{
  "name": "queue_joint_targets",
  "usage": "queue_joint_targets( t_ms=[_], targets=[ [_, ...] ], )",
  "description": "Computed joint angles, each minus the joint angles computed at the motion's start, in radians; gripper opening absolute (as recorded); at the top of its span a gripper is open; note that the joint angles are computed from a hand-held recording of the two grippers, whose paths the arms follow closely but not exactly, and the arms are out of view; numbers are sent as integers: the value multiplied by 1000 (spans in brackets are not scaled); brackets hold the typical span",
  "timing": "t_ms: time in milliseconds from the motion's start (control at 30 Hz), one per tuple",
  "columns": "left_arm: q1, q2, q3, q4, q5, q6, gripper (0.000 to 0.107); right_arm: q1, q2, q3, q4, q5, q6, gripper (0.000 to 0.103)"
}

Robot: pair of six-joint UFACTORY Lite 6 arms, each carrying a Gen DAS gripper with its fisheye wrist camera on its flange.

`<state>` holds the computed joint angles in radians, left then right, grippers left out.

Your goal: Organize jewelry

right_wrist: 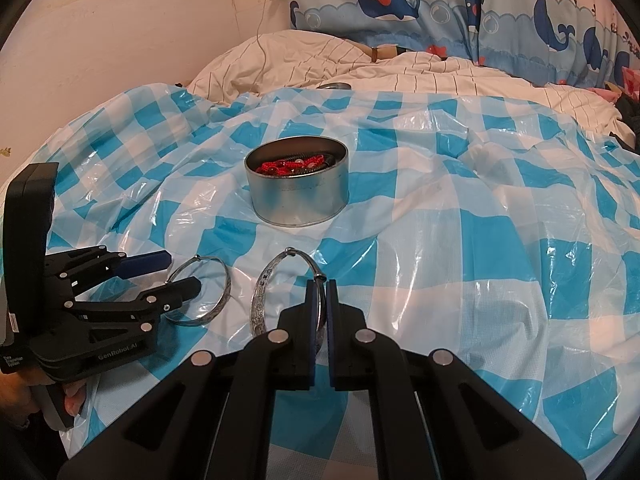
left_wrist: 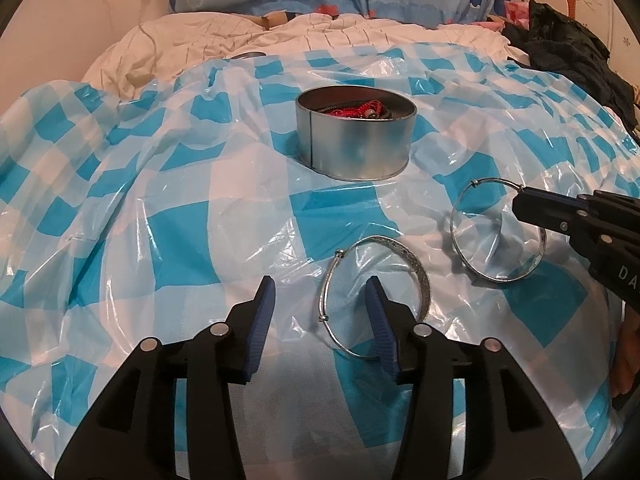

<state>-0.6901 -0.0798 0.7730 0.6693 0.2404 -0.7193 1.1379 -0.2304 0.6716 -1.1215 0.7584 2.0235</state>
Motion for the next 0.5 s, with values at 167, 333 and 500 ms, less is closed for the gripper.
queue_joint_targets(
  t_ms=[167,333,500],
  targets=[
    [-1,11,5,-89,-13,102,27,1,3,0,-3,-2,4,5],
    [-16,4,-1,-52,-12,69,14,-2,0,0,0,-2,-2,5],
    [6,-1,-1,-161,-28,171,11,-2,2,1,0,-2,-2,5]
  ],
)
